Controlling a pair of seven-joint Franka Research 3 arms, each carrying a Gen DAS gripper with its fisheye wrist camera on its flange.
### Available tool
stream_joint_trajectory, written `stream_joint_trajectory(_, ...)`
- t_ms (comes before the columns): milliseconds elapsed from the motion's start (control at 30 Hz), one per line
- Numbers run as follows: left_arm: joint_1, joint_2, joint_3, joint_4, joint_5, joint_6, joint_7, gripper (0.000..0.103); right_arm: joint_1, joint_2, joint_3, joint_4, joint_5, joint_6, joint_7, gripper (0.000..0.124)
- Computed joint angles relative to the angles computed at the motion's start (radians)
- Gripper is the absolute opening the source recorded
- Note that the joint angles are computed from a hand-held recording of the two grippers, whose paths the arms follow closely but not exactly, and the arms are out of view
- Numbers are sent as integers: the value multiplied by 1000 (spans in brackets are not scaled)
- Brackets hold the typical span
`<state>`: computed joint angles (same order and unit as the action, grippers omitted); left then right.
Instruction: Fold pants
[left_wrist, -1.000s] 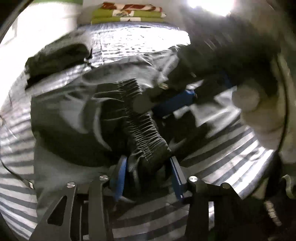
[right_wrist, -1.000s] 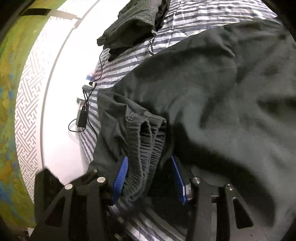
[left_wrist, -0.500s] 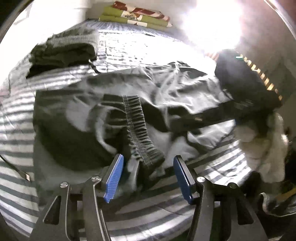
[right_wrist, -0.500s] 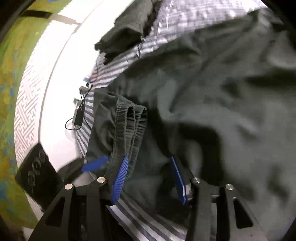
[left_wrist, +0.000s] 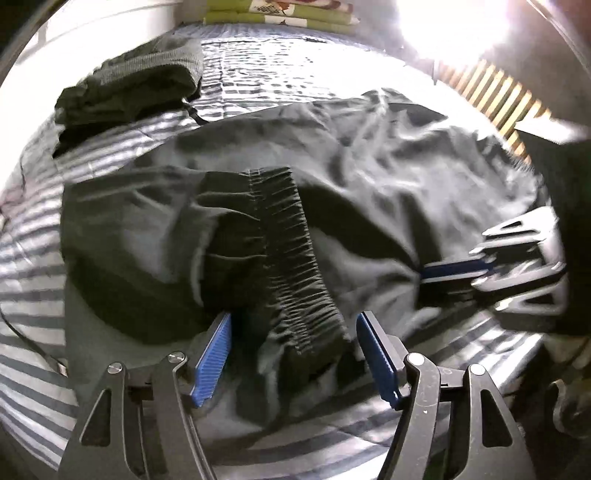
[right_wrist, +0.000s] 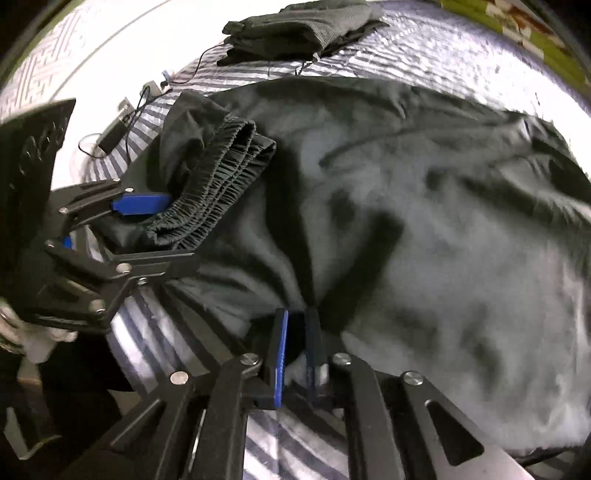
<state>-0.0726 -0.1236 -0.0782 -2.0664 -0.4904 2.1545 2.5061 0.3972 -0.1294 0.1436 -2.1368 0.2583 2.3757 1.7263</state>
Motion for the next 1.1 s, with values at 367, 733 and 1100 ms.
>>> stream_joint_trajectory(367, 31, 63, 40, 93, -107, -154, -37, 35, 3, 51, -58, 62, 568, 18, -225, 34)
stream_joint_trajectory(733, 101, 87, 29, 118, -220, -218, -68, 31, -26, 203, -17, 176, 735, 26, -184, 51)
stream_joint_trajectory(1100, 91, -4, 12, 17, -255, -146, 19, 31, -30, 300, 16, 276, 823, 48, -172, 68)
